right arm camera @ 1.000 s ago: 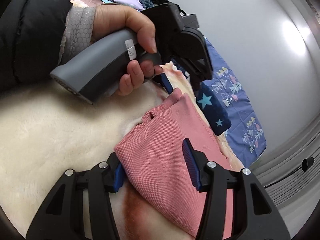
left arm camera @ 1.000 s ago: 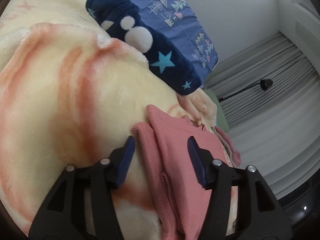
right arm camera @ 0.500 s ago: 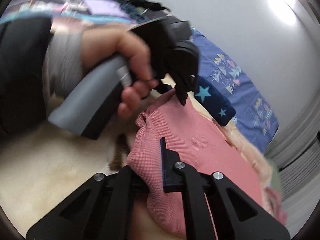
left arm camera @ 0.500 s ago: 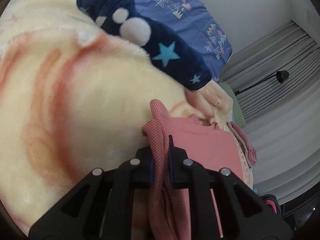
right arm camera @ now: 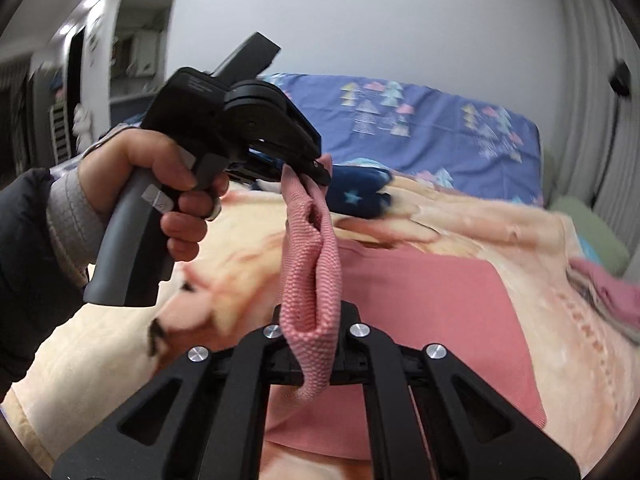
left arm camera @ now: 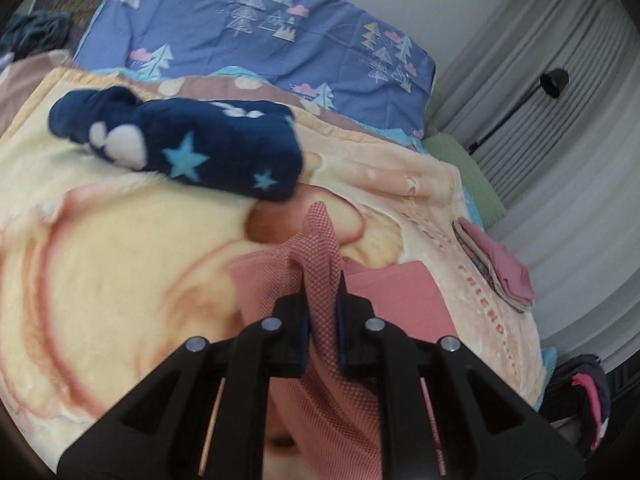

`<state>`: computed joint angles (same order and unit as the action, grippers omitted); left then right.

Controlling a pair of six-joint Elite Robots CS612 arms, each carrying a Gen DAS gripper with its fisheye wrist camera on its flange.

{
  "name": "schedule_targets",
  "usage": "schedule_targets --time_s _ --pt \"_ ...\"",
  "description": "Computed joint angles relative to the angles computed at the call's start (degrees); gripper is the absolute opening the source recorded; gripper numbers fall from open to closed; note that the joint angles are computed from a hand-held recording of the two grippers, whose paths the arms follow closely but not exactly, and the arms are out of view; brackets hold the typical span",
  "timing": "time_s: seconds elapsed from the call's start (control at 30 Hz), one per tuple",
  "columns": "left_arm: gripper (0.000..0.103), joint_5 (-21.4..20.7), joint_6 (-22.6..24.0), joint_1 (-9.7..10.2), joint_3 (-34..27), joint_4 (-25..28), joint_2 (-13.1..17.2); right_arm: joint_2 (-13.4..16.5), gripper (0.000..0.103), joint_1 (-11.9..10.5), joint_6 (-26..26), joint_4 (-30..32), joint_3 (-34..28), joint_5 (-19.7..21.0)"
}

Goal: Fold small clothes

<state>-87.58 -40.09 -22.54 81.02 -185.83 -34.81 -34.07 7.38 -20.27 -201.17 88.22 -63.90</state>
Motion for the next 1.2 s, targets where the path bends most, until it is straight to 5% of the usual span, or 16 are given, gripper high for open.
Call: schedule_targets --time_s 0.37,0.8,0.93,1.07,1.2 --pt "0.01 2.37 9.08 -4.49 -19.24 22.86 7.11 0.91 0.004 -6.6 13.07 6.98 -1.51 5.51" --pt "0.009 6.38 15.51 -7.5 -36.31 39.63 15.92 3.14 0.004 -10.61 19.38 14.4 -3.78 9.6" --pt "0.012 7.78 16.77 -7.76 -37.05 39.94 16.52 3.9 0.004 -11.0 20.31 16.1 -5.07 11.02" --pt "0.054 11.11 17.6 -8.3 -31.85 32.64 13.99 4.37 0.004 -11.61 20.83 18.1 -5.79 13.83" --pt "0.06 10.97 18.43 -8.74 -21.94 21.91 8.81 5.05 0.004 -12.57 22.73 21.21 -7.01 18.75"
